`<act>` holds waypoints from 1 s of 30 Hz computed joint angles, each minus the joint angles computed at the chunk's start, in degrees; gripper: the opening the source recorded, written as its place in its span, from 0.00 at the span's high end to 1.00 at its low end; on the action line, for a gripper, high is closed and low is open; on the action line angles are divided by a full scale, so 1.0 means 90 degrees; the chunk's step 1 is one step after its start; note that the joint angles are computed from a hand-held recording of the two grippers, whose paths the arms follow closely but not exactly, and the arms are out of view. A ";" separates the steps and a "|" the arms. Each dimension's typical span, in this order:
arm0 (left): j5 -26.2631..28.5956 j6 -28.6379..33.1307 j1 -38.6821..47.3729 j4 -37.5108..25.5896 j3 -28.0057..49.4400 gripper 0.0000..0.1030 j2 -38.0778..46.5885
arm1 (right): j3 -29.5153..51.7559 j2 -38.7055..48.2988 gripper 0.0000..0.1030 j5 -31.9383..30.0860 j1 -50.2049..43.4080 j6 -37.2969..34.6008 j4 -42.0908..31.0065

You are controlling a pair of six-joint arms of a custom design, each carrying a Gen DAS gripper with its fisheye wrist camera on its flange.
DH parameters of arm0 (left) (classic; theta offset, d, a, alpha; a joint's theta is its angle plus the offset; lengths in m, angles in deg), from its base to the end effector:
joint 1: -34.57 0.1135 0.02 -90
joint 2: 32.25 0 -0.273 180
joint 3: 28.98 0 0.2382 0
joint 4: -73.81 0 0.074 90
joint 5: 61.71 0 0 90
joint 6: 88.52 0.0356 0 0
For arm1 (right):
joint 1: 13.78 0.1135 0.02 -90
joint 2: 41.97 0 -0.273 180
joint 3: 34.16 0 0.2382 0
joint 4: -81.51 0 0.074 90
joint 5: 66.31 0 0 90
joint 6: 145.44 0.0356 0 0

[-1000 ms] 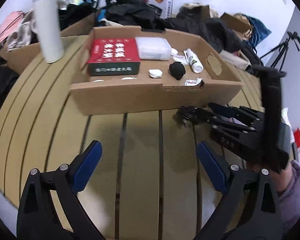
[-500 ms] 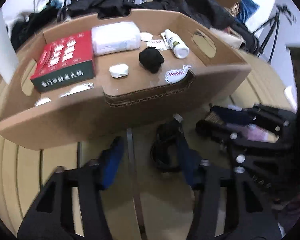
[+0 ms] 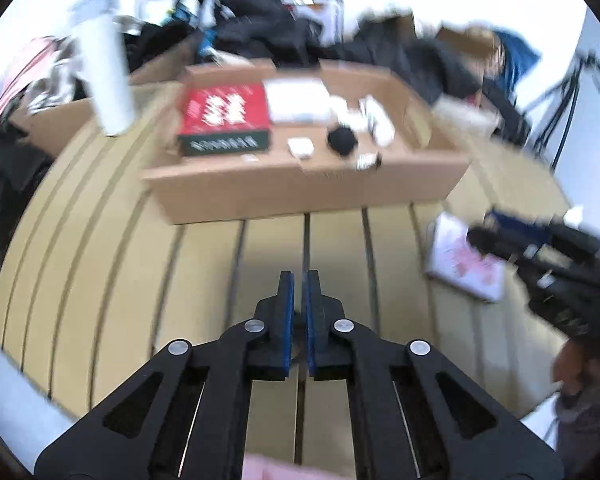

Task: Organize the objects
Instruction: 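Grasp the black cable with the left gripper while the right gripper grasps the gold card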

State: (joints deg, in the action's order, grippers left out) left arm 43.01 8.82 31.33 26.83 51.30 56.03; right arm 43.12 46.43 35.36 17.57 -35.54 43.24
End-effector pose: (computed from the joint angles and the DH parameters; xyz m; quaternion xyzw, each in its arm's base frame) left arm 0.3089 -0.0265 0.2644 0.1256 0.9382 -0.1114 0.3026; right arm 0.2744 0.1588 0.2578 -0.0580 0.9319 0.0633 0.3525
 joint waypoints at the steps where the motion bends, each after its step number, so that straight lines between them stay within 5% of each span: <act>1: 0.0110 0.0010 0.0155 -0.0101 -0.0086 0.99 -0.0304 | -0.0041 -0.0155 0.68 0.0094 0.0117 0.0065 -0.0125; 7: 0.1542 0.0657 0.1407 -0.0592 -0.0613 0.96 -0.1323 | -0.0511 -0.1053 0.68 0.0853 0.1075 0.0959 -0.0745; 8: 0.1635 0.0748 0.1402 -0.0604 -0.0614 0.81 -0.1183 | -0.0625 -0.1156 0.68 0.0919 0.1225 0.1242 -0.0811; 9: 0.1654 0.0834 0.1295 -0.0596 -0.0630 0.52 -0.0980 | -0.0682 -0.1219 0.68 0.0928 0.1305 0.1453 -0.0890; 10: 0.1532 0.0812 0.1127 -0.0483 -0.0697 0.42 -0.0877 | -0.0719 -0.1249 0.68 0.0923 0.1363 0.1614 -0.0946; 13: 0.0540 0.0569 0.0348 0.0267 -0.0963 0.35 -0.0372 | -0.0695 -0.1357 0.68 0.1111 0.1681 0.1962 -0.1254; 17: -0.0692 0.0049 -0.0276 0.0386 -0.0545 0.24 0.0920 | -0.0554 -0.1509 0.68 0.1392 0.1904 0.2003 -0.1600; 20: -0.0817 -0.0141 -0.0372 0.0503 -0.0318 0.30 0.1300 | -0.0527 -0.1517 0.68 0.1391 0.1842 0.1975 -0.1663; 21: -0.1025 -0.0217 -0.0442 0.0574 -0.0339 0.56 0.1258 | -0.0552 -0.1530 0.68 0.1342 0.1778 0.1938 -0.1624; 23: -0.1212 -0.0284 -0.0467 0.0700 -0.0418 0.57 0.1206 | -0.0586 -0.1498 0.68 0.1242 0.1680 0.1882 -0.1528; 30: -0.0110 -0.0091 0.0028 0.0518 -0.0708 0.58 0.0509 | -0.0738 -0.1267 0.68 0.0892 0.1439 0.1665 -0.1102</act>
